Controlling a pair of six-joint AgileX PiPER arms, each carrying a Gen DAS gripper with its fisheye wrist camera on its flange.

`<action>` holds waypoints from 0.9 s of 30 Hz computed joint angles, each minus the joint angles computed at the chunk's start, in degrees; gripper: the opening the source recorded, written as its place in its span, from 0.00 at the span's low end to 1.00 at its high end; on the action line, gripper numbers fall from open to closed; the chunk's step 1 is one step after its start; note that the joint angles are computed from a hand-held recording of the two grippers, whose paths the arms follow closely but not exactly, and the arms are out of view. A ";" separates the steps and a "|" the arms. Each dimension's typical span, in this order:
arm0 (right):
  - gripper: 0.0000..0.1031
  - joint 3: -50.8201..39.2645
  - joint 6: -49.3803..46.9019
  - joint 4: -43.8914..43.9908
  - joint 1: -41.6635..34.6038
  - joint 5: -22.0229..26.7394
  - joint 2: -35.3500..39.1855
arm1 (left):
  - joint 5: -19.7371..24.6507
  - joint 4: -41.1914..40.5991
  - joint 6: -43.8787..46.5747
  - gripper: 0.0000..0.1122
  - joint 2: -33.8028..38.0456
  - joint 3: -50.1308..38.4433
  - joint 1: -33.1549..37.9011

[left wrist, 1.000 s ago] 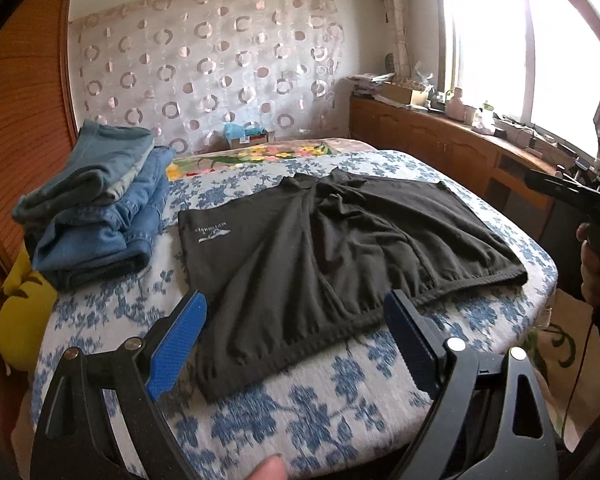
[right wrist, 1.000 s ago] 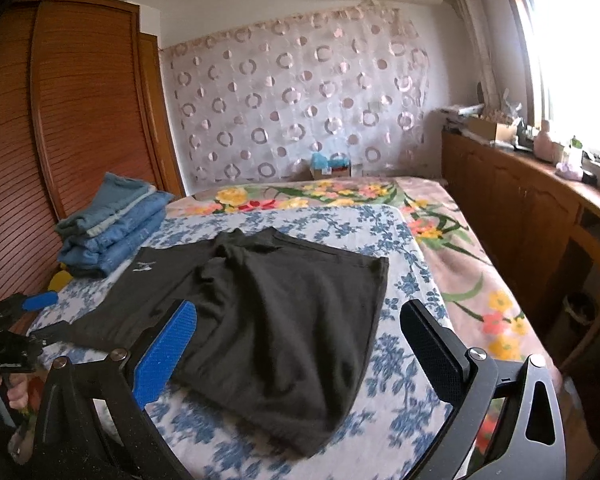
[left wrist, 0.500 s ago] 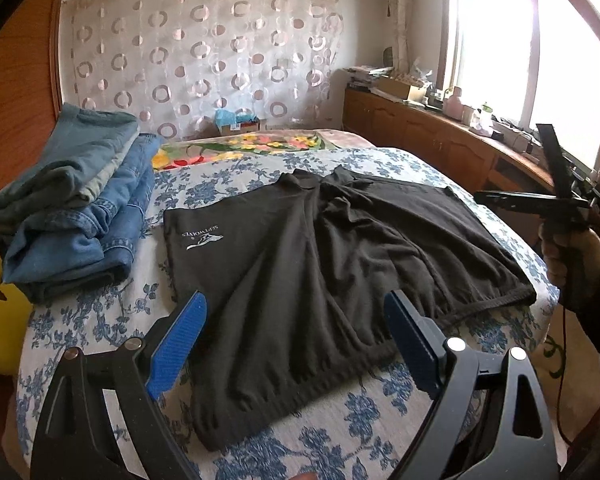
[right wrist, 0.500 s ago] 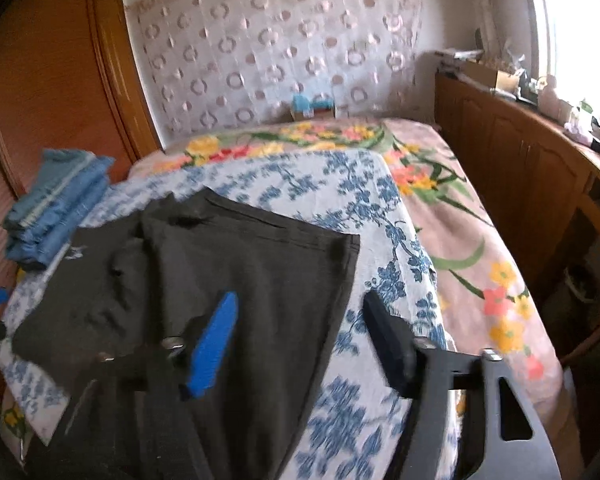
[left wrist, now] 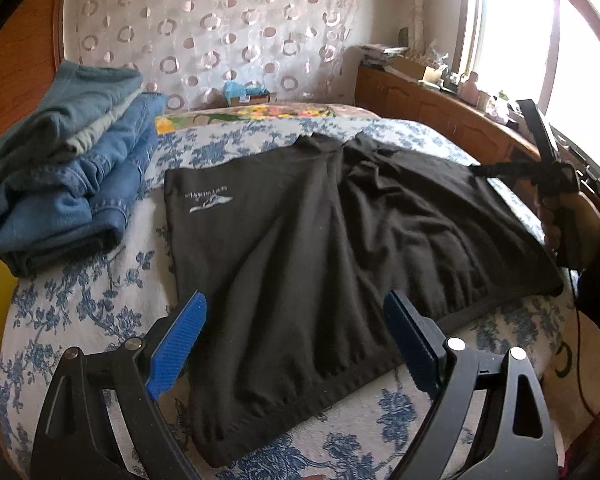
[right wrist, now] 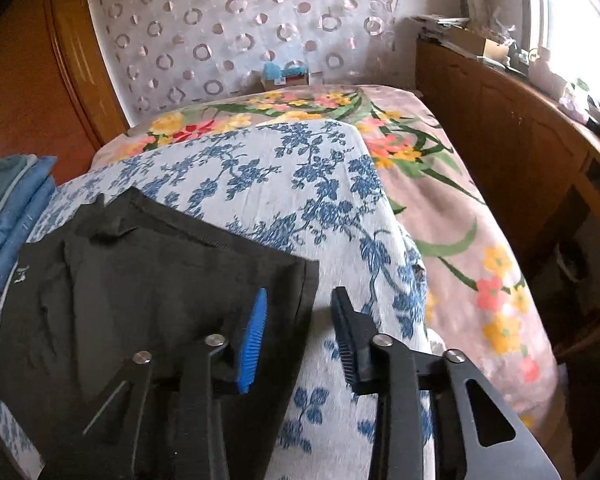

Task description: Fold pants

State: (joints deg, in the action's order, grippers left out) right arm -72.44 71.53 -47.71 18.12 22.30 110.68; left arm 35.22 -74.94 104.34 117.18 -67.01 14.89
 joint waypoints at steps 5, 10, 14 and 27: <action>0.07 -1.43 -3.13 2.33 1.48 2.73 -0.30 | -1.15 0.51 -0.26 0.81 1.23 -0.14 -0.37; 0.03 -1.03 2.68 -2.82 2.65 6.78 -1.21 | -1.29 0.38 0.07 0.81 0.73 0.39 -0.26; 0.03 0.94 6.29 -4.19 3.08 8.27 -2.82 | -1.04 1.35 -1.20 0.81 1.34 -0.60 -0.25; 0.32 10.29 12.17 -9.09 7.17 3.21 -10.76 | -1.25 4.41 -4.52 0.81 2.23 -2.18 -0.92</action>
State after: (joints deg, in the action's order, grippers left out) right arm -62.16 83.70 -56.80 25.28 25.51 99.92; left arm 33.97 -70.53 99.82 119.41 -69.19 13.97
